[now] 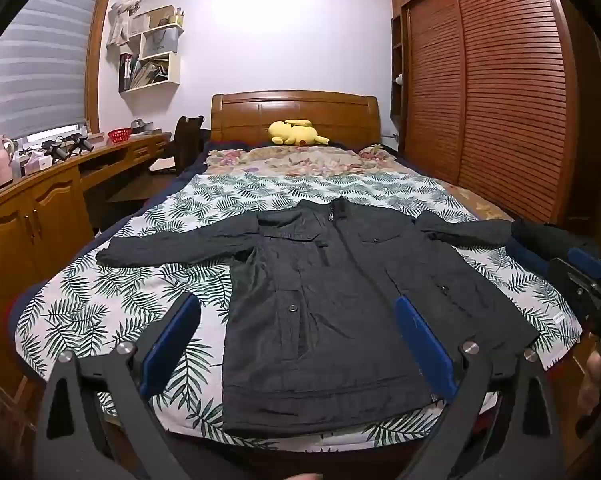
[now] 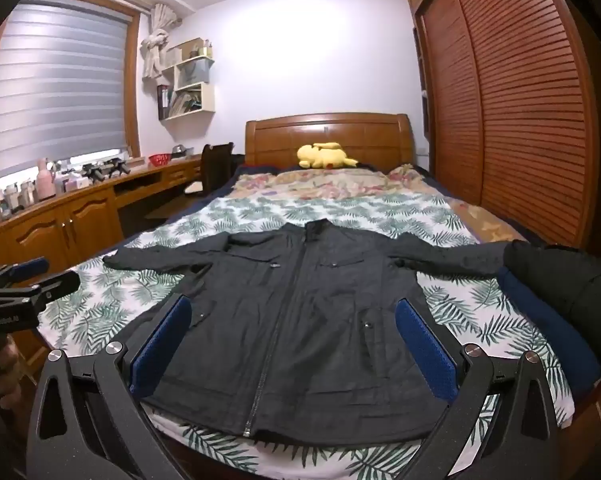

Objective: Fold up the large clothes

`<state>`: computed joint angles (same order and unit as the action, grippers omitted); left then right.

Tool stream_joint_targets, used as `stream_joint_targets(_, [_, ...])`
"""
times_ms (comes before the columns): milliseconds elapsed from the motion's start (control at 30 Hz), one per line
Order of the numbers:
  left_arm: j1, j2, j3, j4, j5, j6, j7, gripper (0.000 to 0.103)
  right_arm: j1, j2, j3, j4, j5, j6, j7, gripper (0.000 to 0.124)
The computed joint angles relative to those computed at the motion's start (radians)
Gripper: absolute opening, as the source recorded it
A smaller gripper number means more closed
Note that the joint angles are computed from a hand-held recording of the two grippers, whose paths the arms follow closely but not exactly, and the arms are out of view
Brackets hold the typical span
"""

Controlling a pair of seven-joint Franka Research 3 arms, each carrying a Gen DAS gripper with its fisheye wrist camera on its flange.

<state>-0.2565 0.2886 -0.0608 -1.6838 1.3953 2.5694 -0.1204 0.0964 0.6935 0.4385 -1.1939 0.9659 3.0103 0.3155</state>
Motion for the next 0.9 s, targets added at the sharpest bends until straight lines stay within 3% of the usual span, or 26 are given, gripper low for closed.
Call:
stream_joint_targets(300, [0.004,-0.028,-0.002,-0.042,0.040,0.014,-0.028,0.099,-0.004,0.005,0.006,0.009,0.017,-0.006,-0.011,0.103])
stream_joint_targets(467, [0.003,0.000,-0.011,0.000,-0.010,-0.006,0.033,0.099,-0.005,0.006,0.006,0.011,0.022,-0.009,-0.013,0.103])
stream_joint_targets(900, [-0.008,-0.010,-0.006,-0.005,-0.002,-0.015,0.027,0.099,-0.008,-0.004,0.008,-0.002,0.045,-0.006,-0.035,0.103])
